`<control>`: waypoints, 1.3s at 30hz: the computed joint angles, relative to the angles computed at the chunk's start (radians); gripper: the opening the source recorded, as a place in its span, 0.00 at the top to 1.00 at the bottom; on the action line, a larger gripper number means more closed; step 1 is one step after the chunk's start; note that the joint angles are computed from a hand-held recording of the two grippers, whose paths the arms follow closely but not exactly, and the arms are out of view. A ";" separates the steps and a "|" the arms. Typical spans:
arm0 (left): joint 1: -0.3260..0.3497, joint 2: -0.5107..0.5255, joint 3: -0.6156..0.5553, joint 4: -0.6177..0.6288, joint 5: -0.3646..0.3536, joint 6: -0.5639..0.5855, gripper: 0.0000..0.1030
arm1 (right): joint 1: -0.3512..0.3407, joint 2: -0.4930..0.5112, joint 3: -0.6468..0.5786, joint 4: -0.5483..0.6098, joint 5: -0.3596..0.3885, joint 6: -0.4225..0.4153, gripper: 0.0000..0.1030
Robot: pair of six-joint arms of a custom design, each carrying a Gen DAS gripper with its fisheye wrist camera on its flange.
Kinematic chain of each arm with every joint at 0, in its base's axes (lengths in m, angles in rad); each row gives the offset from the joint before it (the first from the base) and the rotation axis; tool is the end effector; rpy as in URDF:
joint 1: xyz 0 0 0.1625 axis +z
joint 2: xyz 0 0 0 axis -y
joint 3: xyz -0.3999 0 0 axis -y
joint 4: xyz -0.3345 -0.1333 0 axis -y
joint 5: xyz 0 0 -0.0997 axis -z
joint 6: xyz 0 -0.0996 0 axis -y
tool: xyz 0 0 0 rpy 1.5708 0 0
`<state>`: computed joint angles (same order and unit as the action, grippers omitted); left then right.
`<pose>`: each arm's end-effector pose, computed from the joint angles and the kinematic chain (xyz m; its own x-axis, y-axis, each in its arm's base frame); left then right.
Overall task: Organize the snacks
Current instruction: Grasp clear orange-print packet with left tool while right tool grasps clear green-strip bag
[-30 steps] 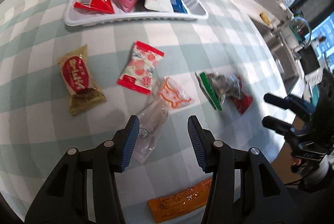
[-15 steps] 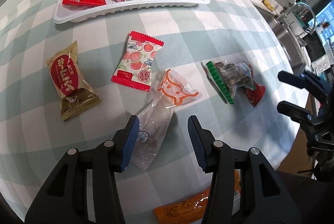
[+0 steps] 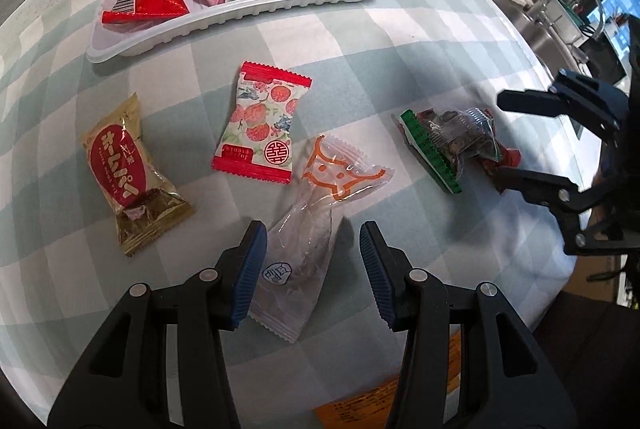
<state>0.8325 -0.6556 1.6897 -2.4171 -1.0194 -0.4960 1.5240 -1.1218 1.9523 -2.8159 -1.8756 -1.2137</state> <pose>-0.2465 -0.5465 0.0169 -0.8109 0.2220 -0.5415 0.3130 0.9463 -0.0807 0.0786 -0.5330 0.2290 -0.3712 -0.7988 0.4734 -0.8725 0.4745 0.1165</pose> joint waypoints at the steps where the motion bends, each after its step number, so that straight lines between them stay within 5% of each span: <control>1: 0.002 0.002 -0.005 0.003 0.002 0.001 0.55 | 0.004 0.009 -0.007 -0.002 -0.007 -0.020 0.43; 15: 0.002 0.022 -0.028 0.025 0.010 0.024 0.55 | 0.016 0.091 -0.066 0.064 -0.080 -0.148 0.43; 20: -0.006 0.027 -0.019 0.012 0.022 0.027 0.56 | 0.005 0.096 -0.095 0.134 -0.065 -0.101 0.53; 24: -0.005 0.026 -0.007 -0.021 0.020 0.016 0.74 | -0.002 0.097 -0.117 0.173 -0.043 -0.056 0.62; 26: -0.006 0.026 0.003 -0.047 0.013 0.010 0.74 | -0.008 0.092 -0.130 0.202 -0.026 -0.026 0.67; 39: -0.011 0.004 0.058 -0.130 -0.025 -0.015 0.76 | -0.054 0.047 -0.213 0.425 0.128 0.201 0.71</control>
